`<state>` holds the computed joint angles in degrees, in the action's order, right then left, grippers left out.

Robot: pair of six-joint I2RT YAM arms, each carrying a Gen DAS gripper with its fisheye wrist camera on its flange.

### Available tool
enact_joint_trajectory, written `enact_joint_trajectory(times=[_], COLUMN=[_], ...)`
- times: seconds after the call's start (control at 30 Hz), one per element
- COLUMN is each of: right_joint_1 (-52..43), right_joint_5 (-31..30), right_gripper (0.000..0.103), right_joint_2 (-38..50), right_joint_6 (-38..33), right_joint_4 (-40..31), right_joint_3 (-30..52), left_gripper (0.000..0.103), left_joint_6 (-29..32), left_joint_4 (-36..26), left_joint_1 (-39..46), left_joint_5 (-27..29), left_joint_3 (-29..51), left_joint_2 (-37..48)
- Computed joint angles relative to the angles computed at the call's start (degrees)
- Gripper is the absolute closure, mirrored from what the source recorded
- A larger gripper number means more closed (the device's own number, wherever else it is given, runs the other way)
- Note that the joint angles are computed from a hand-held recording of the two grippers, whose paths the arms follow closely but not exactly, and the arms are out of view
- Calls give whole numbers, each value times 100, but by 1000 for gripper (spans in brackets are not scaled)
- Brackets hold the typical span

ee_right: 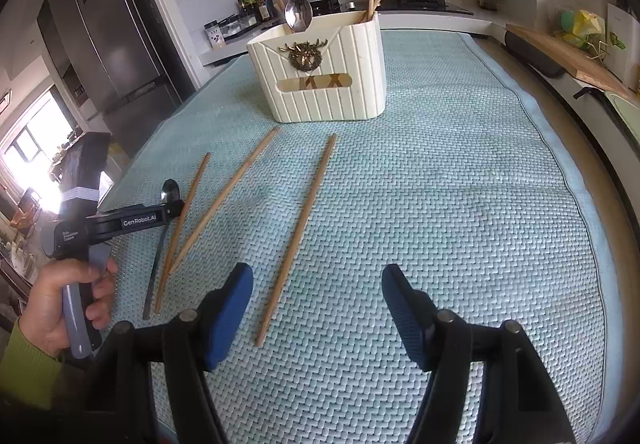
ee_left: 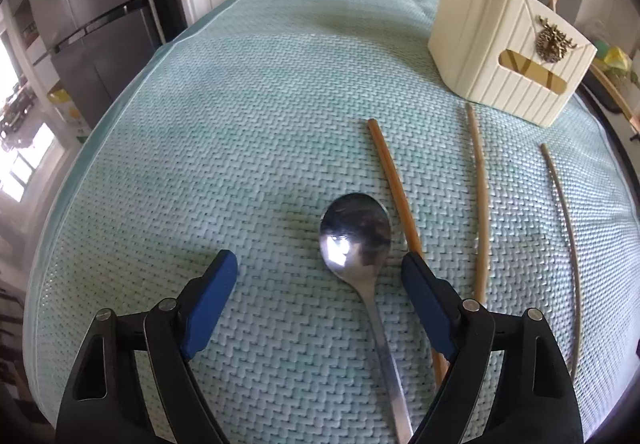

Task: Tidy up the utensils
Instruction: 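Move both tools down toward the remaining spoon and chopsticks, then close the left tool on the metal spoon while the right tool grasps a chopstick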

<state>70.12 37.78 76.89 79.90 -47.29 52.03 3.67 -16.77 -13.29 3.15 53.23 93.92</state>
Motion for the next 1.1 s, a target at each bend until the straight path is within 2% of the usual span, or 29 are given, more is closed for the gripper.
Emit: enact_joint_trajectory(times=[0.07,0.1,0.17,0.2,0.23,0.4,0.57,0.67,0.77,0.9,1.1], right_joint_1=[16,25,30,33,39,-226,-1597,-2546,-3212,-3547,-3533], right_joint_5=[4,10,7,15,24,-194,-1056,-1713,-2328,-2521,-2196], right_gripper=[35,35,35,35,35,35,35,37,41,42,45], right_joint_2=[15,25,13,2,-16,-106,-124,253,820,1637,2448], right_joint_6=[-13,-9,12,36,71,-184,-1626,-2399,-2865,-3271,-3407], right_joint_4=[-3,-23,-57,-75,-94,0,1028,1614,1968,1869,1211], right_joint_3=[12,23,19,12,-5,-106,-337,-209,135,856,1741], left_gripper=[27,34,50,64,67,67,67,67,67,67,67], left_joint_6=[42,46,75,103,137,236,318,371,426,434,442], left_joint_4=[93,103,136,163,188,222,291,305,334,332,416], left_joint_1=[-50,-80,-84,-80,-84,40,97,133,156,239,227], left_joint_5=[19,25,104,137,151,375,428,455,419,499,486], left_joint_3=[-25,-12,-7,-19,-44,-165,-370,-437,-483,-470,-575], left_joint_2=[-1,4,-12,-24,-47,-160,-323,-383,-416,-407,-470])
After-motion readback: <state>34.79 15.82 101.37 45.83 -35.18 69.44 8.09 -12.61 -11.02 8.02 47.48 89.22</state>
